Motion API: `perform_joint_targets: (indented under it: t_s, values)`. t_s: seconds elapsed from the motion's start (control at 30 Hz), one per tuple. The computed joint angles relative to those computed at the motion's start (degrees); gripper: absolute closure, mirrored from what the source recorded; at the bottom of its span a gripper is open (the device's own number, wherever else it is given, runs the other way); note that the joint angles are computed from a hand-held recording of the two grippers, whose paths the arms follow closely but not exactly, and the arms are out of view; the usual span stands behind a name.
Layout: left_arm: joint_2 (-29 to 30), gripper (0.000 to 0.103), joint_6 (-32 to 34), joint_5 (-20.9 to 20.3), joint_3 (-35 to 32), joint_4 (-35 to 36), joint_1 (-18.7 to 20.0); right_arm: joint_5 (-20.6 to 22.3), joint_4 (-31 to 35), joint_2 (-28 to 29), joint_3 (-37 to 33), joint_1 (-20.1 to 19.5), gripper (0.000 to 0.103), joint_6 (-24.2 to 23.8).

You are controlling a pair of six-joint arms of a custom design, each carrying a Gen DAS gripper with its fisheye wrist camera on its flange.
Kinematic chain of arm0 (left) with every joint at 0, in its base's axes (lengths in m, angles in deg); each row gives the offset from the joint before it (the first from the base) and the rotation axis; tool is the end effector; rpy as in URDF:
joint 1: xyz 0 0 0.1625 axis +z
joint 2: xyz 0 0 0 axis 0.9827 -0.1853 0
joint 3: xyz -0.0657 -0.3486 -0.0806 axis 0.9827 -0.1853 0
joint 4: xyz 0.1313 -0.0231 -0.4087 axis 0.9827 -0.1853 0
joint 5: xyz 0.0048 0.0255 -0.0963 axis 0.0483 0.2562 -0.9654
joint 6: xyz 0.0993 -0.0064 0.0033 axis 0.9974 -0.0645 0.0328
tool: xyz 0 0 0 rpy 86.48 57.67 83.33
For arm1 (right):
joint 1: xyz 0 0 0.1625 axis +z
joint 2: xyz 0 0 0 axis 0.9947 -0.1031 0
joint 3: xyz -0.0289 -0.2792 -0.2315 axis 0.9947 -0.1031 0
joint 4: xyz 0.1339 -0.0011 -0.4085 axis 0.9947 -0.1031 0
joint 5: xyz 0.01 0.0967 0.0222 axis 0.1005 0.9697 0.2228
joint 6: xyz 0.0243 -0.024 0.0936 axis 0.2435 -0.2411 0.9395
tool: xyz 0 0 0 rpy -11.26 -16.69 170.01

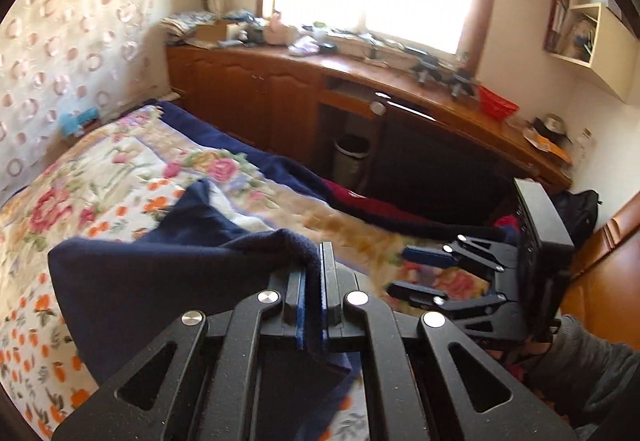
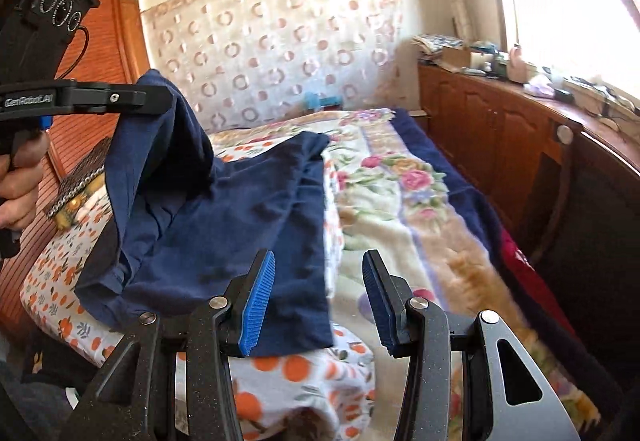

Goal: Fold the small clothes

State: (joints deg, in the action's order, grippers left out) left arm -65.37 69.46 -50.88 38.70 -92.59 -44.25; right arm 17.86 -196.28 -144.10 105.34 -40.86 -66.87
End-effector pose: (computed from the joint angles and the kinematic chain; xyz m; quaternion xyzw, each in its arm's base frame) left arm -0.3191 -0.4512 0.0279 0.3854 0.8736 -0.2360 0.1807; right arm -0.0781 -0.3316 0.1934 0.3133 -0.8435 0.4025 0.1686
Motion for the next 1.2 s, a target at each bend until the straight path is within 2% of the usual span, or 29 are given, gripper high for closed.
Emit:
perform_joint_targets:
  t_s: [0.1,0.13,0.17,0.3,0.33,0.53,0.67,0.8,0.97,1.1,1.2]
  values:
    - [1.43,0.096,0.42,3.18,-0.15,1.19,-0.50,-0.59,-1.04,1.08,-0.82,0.36,0.055,1.36]
    - [1.35,0.084,0.80,3.12,0.03,1.35,-0.17,-1.15,-1.85,2.11,-1.26,0.82,0.055,1.80]
    - [1.03,0.064,1.32,2.81,0.38,0.85,0.45,-2.01,-3.38,3.56,-1.61,1.61,0.055,2.34]
    - [-2.07,0.045,1.96,4.07,2.78,-1.46,1.84,-4.19,-5.06,5.44,-2.53,3.92,0.055,3.48]
    - [-2.96,0.038,2.23,4.16,3.22,-1.89,2.41,-5.76,-6.52,7.52,-3.56,5.93,0.055,4.85]
    - [-7.25,0.037,4.81,10.04,5.01,-4.19,7.53,-13.58,-8.87,15.09,-9.80,16.03,0.055,8.00]
    - [-9.01,0.037,5.13,13.71,4.88,-3.05,11.42,-19.51,-5.78,21.01,-16.23,24.63,0.055,9.81]
    - [-8.88,0.037,5.58,14.11,3.00,-1.90,15.36,-24.72,-2.28,28.04,-23.75,31.84,0.056,12.47]
    - [-5.89,0.037,8.06,11.53,-3.06,0.22,19.89,-30.57,-0.01,35.19,-31.63,38.05,0.056,14.80]
    - [-1.55,0.037,9.31,7.14,-11.02,5.24,23.05,-31.75,1.89,36.96,-34.66,38.68,0.056,15.28]
    - [2.20,0.037,9.06,3.67,-18.27,13.52,25.47,-33.84,1.60,38.10,-36.04,39.34,0.056,15.05]
